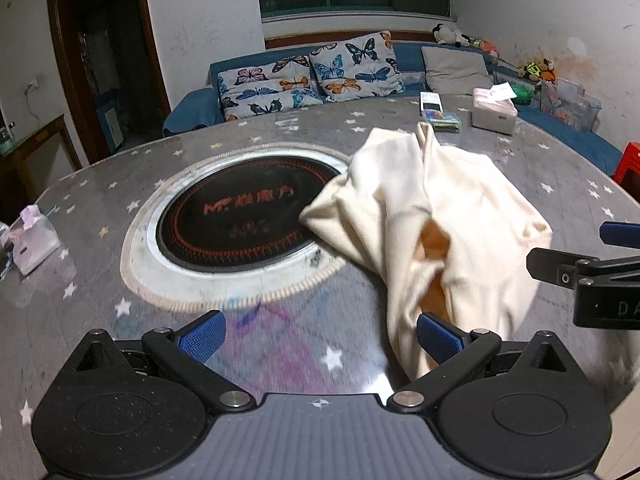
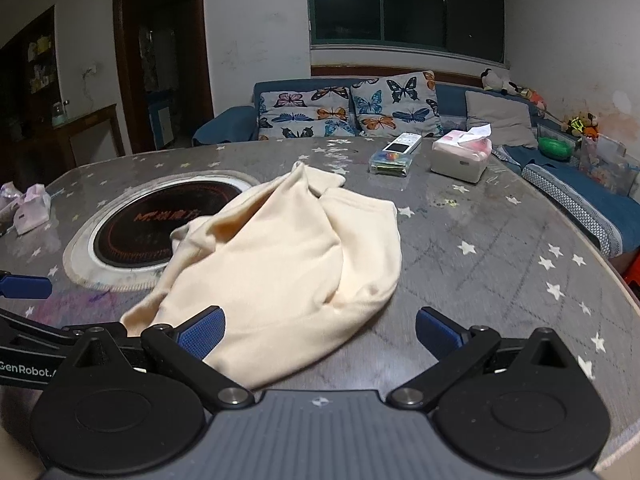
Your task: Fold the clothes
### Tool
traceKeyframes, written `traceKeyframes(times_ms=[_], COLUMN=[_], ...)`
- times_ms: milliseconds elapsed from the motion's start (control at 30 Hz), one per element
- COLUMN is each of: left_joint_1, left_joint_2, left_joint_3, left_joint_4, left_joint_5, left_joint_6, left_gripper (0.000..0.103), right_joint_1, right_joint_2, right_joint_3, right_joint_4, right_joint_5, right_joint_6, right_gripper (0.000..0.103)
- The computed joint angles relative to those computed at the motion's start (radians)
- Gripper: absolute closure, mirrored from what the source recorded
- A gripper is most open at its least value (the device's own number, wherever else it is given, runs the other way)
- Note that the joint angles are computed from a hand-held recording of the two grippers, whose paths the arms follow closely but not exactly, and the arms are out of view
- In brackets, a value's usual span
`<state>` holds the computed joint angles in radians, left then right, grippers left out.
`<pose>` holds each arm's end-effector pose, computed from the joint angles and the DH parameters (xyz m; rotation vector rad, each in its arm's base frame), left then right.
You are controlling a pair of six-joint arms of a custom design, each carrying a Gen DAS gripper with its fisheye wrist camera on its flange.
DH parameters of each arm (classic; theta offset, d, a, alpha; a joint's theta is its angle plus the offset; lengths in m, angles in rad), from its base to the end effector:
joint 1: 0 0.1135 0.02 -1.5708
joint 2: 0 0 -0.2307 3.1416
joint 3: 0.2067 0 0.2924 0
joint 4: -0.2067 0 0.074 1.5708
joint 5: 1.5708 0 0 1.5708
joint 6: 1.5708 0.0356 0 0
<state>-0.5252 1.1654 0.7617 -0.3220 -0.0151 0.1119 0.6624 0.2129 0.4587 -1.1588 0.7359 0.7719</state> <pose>0.2579 -0.1488 0.1955 0.7142 2.1907 -0.1956 0.1084 0.0543 0.2106 0.4062 2.1635 -0.1446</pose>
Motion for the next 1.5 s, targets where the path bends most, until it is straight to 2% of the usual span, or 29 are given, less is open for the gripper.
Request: traceKeyframes(times_ms=[167, 433, 633, 733, 800, 867, 933, 967, 1033, 1067, 1167, 1333, 1433, 1500], left_joint_1=[0.004, -0.025, -0.048, -0.051, -0.053, -0.050, -0.040, -0.036, -0.029, -0.025, -0.016, -0.010, -0.005, -0.003], left_joint_2=[0.094, 0.267, 0.420, 0.485, 0.536, 0.586, 0.628, 0.649, 0.684, 0.700, 0.709, 0.712, 0.715, 0.717], left_joint_3=[0.086, 0.262, 0.434, 0.506, 0.558, 0.610, 0.649, 0.668, 0.700, 0.713, 0.715, 0.712, 0.717, 0.720], left_joint_4=[0.030, 0.078, 0.073, 0.065, 0.051, 0.026, 0.003, -0.009, -0.030, -0.041, -0.046, -0.042, -0.048, -0.047], left_joint_5=[-0.001, 0.023, 0.060, 0.121, 0.154, 0.188, 0.223, 0.235, 0.243, 0.248, 0.266, 0.269, 0.265, 0.266], left_joint_6=[-0.001, 0.018, 0.022, 0.031, 0.038, 0.044, 0.055, 0.062, 0.068, 0.070, 0.090, 0.094, 0.094, 0.092], left_gripper=[0.000, 0.001, 0.015, 0.021, 0.027, 0.032, 0.043, 0.049, 0.054, 0.062, 0.072, 0.072, 0.072, 0.072], right_joint_1=[-0.231, -0.500, -0.675, -0.736, -0.779, -0.814, -0.844, -0.851, -0.857, -0.856, -0.848, -0.822, -0.807, -0.801], right_joint_2=[0.011, 0.106, 0.219, 0.295, 0.353, 0.413, 0.471, 0.488, 0.529, 0.549, 0.614, 0.735, 0.803, 0.818], right_joint_3=[-0.003, 0.013, 0.055, 0.081, 0.103, 0.125, 0.150, 0.158, 0.176, 0.184, 0.214, 0.264, 0.288, 0.284], right_joint_4=[0.156, 0.335, 0.441, 0.509, 0.552, 0.590, 0.622, 0.629, 0.644, 0.653, 0.678, 0.732, 0.756, 0.762], right_joint_5=[-0.161, -0.384, -0.568, -0.642, -0.699, -0.747, -0.795, -0.810, -0.826, -0.830, -0.852, -0.873, -0.873, -0.856], right_joint_6=[-0.212, -0.381, -0.474, -0.509, -0.528, -0.544, -0.558, -0.562, -0.575, -0.582, -0.588, -0.596, -0.608, -0.610], right_gripper=[0.006, 0.019, 0.031, 0.036, 0.047, 0.048, 0.052, 0.053, 0.054, 0.055, 0.058, 0.063, 0.076, 0.091])
